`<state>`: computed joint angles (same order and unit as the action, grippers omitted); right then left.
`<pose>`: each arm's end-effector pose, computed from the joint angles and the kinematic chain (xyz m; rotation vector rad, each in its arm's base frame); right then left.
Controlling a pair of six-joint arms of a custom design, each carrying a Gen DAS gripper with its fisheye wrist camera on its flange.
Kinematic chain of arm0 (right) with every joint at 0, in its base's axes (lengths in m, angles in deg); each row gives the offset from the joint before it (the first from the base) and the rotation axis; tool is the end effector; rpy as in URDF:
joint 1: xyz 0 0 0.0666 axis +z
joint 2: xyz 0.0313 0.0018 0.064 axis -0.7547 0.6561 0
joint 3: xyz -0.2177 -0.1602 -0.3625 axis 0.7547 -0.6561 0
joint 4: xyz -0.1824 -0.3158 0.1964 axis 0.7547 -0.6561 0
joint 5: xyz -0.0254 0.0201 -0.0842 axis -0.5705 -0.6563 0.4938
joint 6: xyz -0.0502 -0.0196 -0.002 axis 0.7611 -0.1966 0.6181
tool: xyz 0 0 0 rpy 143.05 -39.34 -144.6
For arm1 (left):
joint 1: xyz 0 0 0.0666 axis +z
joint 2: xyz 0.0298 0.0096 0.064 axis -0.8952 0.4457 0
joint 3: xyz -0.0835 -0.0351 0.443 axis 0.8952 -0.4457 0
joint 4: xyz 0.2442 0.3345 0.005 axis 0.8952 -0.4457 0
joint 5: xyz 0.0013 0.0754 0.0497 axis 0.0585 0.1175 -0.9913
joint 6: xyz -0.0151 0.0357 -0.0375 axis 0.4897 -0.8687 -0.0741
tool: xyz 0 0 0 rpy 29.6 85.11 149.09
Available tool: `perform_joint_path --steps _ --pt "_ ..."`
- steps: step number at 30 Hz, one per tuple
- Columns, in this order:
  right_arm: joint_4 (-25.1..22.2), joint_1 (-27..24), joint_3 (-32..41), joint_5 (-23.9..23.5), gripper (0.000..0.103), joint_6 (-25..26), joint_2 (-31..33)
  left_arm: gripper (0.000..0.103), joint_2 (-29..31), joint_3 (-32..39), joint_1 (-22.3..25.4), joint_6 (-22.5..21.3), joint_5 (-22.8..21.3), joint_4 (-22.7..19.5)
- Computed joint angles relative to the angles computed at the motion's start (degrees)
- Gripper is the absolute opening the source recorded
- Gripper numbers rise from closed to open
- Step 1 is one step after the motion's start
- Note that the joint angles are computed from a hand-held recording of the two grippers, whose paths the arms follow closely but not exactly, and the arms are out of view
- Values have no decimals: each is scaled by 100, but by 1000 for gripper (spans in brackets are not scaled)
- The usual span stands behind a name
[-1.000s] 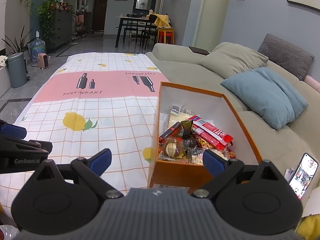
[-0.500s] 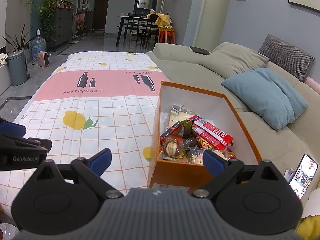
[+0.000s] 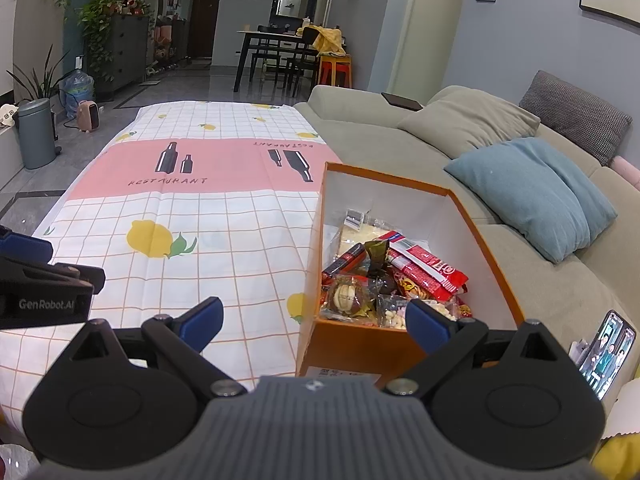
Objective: Organize snacks
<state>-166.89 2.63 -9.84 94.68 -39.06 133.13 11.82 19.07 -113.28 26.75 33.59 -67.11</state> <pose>0.2548 0.2772 0.5389 0.2320 2.2224 -0.3067 0.3428 -0.3847 0.5500 0.4990 2.3428 -0.0688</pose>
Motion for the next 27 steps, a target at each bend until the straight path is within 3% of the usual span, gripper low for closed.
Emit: perform_joint_path --steps 17,23,27 --pt "20 3 -21 -12 95 55 -11 64 -145 -180 -128 -425 -19 474" --pt "24 -3 -26 -23 95 72 -17 64 -90 -95 -88 -283 50 300" --pt "42 -9 -43 -31 95 104 -31 64 -101 -128 -121 -355 -160 358"
